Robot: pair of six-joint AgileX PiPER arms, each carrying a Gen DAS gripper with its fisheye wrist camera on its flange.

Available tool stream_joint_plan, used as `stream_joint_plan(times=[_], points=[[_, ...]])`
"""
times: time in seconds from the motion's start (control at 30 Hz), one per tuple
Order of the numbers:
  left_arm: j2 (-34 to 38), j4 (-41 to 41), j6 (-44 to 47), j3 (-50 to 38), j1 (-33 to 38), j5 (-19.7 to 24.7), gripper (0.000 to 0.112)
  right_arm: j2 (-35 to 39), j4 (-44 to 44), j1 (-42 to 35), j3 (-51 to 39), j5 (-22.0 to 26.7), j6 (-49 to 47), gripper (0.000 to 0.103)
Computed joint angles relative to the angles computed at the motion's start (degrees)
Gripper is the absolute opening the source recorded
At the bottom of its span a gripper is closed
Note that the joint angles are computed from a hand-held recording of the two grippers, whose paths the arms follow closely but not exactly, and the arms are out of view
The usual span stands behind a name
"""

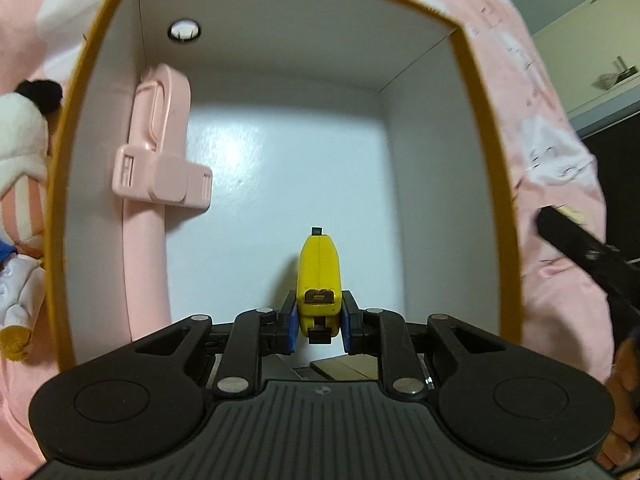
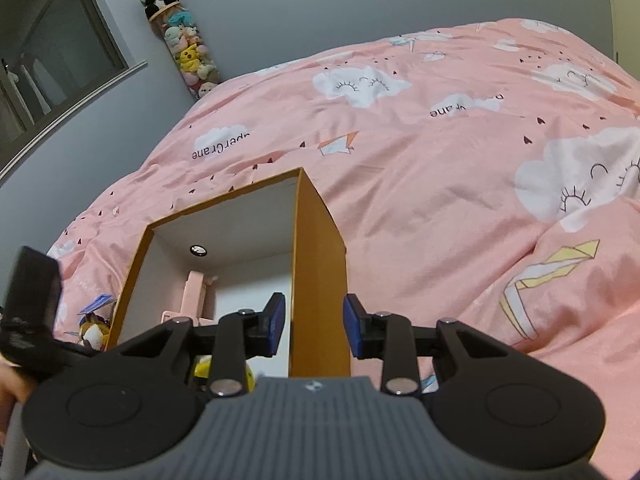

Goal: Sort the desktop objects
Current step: 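Carry the yellow tape measure into the box and open the left tool, then withdraw the left tool from the box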

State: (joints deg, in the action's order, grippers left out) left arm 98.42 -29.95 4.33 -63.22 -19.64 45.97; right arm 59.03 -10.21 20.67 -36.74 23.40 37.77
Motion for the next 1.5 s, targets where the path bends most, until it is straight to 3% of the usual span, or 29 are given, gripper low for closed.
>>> stream_joint_plan(times=[0.17,0.4,0.57,0.73,0.9,0.97,1.13,1.33,1.5], points=[[3.5,1.4,-2.1,-2.0,0.6,3.4,0.022,0.3,-1.4,0.1,0.0,0.1,1.5,0.034],[0.2,5.0,-4.6,0.1,1.6,1.7,0.028,0.3,-7.2,4.1,-0.9,0.4,5.2,0.034],[-4.0,6.1,-3.9,3.1,2.5,0.8,0.028,2.4,-4.5,7.0,-3.4,1.5,-2.1,0.034],[-11.2,5.7,-1.1,6.4,5.1,-0.1,0.028,6.6,3.9,8.9,-7.8,4.0,-17.8,0.034],[-19.5,5.5,2.2,7.5,10.0,1.2,0.028,16.3,12.3,9.0,-16.6,13.3,-32.1,0.034],[-18.2,7.6,-1.5,5.7,8.1,-1.0,0.028,20.9,14.1,8.8,-20.4,17.4,-34.2,0.034],[-22.5,8.2,-1.2,7.9,12.3,-0.6,0.029,31.6,18.4,8.4,-29.3,26.5,-34.4,0.034],[-25.5,2.8,5.9,13.1,18.5,-1.6,0.029,40.0,20.2,8.2,-35.2,31.5,-29.9,0.034],[-24.5,-1.4,11.2,14.7,22.5,-1.4,0.029,44.9,20.3,8.4,-38.4,32.9,-27.4,0.034]])
